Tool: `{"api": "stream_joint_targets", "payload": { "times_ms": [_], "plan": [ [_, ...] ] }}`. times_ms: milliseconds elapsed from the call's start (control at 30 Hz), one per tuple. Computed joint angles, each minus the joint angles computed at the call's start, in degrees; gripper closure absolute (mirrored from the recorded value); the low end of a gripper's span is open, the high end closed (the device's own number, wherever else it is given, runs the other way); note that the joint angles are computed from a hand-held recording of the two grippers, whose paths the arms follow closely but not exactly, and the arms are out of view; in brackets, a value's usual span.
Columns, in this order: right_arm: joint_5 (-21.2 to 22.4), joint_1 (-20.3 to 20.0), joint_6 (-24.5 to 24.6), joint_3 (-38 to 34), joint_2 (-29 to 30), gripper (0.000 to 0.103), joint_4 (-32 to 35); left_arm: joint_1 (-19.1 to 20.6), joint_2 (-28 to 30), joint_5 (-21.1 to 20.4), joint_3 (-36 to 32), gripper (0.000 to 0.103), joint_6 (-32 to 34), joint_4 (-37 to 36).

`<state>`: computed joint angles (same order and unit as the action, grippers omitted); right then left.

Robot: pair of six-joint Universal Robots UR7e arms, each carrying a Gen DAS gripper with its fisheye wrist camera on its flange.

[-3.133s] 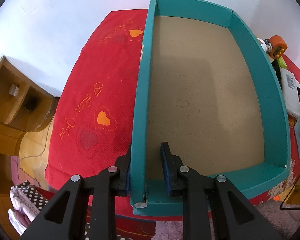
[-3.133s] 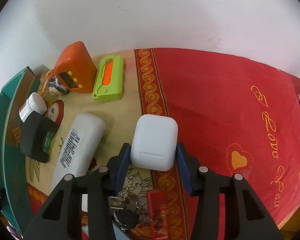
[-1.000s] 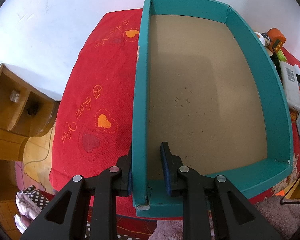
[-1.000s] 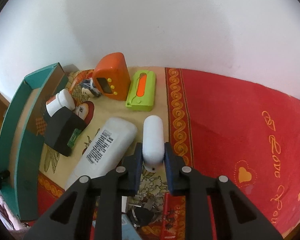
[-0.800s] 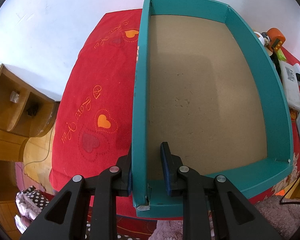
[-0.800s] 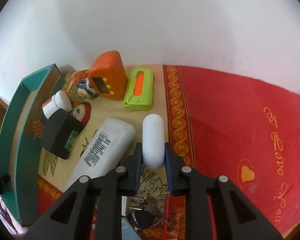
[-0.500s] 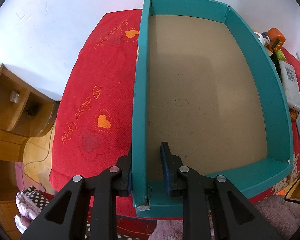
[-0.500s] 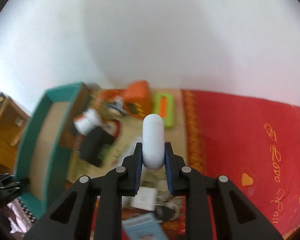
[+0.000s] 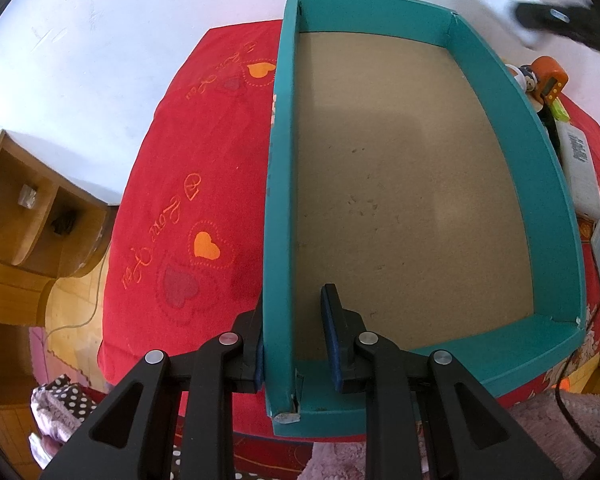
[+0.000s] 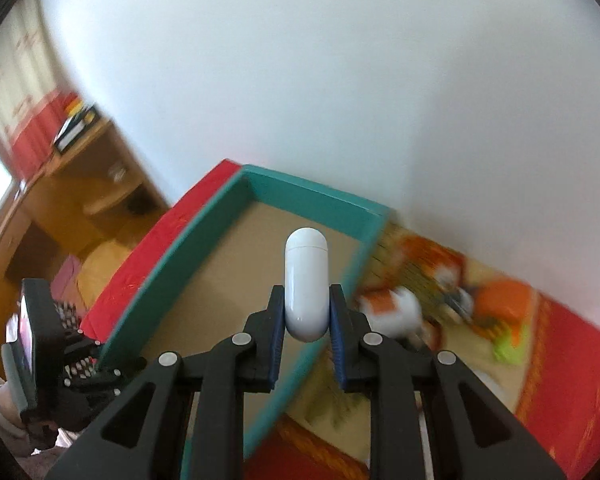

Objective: Organize objects
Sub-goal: 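Carry the earbud case into the teal tray with the right tool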

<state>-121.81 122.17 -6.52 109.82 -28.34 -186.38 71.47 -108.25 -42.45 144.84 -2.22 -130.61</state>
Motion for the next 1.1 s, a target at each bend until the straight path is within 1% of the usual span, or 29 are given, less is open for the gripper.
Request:
{"api": "stream_joint_targets", "payload": {
  "times_ms": [67, 100, 200, 300, 333, 400, 467, 533, 667, 733, 800, 833, 967, 1100],
  "plan": [
    [-0.04, 0.59, -0.14, -2.83, 1.58, 0.084, 3.29, -0.37, -0.36, -0.02, 0.15, 0.079, -0.41, 0.52],
    [-0.77, 0.66, -0.74, -4.89, 2.93, 0.084, 4.93, -0.38, -0.36, -0.03, 0.16, 0.079, -0.47, 0.48],
    [-5.44, 1.39, -4.35, -11.26, 7.69, 0.084, 9.35, -0.54, -0.71, -0.16, 0.25, 0.079, -0.7, 0.57],
    [-7.34, 1.06, -6.39, -15.96, 10.98, 0.084, 13.7, -0.53, -0.21, -0.28, 0.0, 0.079, -0.74, 0.09],
    [-7.57, 0.81, -6.78, -16.84, 11.61, 0.084, 14.48, -0.59, -0.23, -0.28, 0.03, 0.079, -0.81, 0.1],
    [-9.84, 0.85, -8.4, -20.01, 14.01, 0.084, 16.42, -0.4, -0.05, -0.38, -0.08, 0.079, -0.48, -0.29],
    [-11.51, 0.92, -9.7, -22.14, 15.63, 0.084, 17.01, 0.11, 0.11, -0.53, -0.15, 0.079, 0.46, -1.04],
    [-12.07, 0.81, -9.64, -24.17, 16.94, 0.084, 18.55, 0.47, 0.0, -0.65, 0.03, 0.079, 1.06, -1.56],
    [-10.95, 1.07, -10.52, -27.28, 19.09, 0.084, 20.18, 1.06, 0.52, -0.86, -0.17, 0.079, 1.97, -2.52],
    [-9.54, 1.16, -10.67, -27.45, 19.2, 0.083, 20.15, 0.91, 0.21, -0.86, 0.04, 0.079, 1.78, -2.28],
    [-7.52, 0.78, -9.7, -27.25, 18.91, 0.083, 20.35, 0.96, 0.41, -0.93, 0.0, 0.079, 1.91, -2.57],
    [-6.54, 0.57, -9.13, -26.96, 18.61, 0.082, 20.26, 0.98, 0.42, -0.97, 0.06, 0.079, 1.94, -2.66],
    [-3.83, -0.23, -7.59, -25.98, 17.56, 0.071, 19.44, 0.87, 0.58, -1.01, 0.19, 0.079, 1.83, -2.93],
    [-1.71, -0.83, -6.56, -24.77, 16.36, 0.07, 18.62, 0.89, 0.78, -1.1, 0.15, 0.079, 1.84, -3.12]
  ]
}}
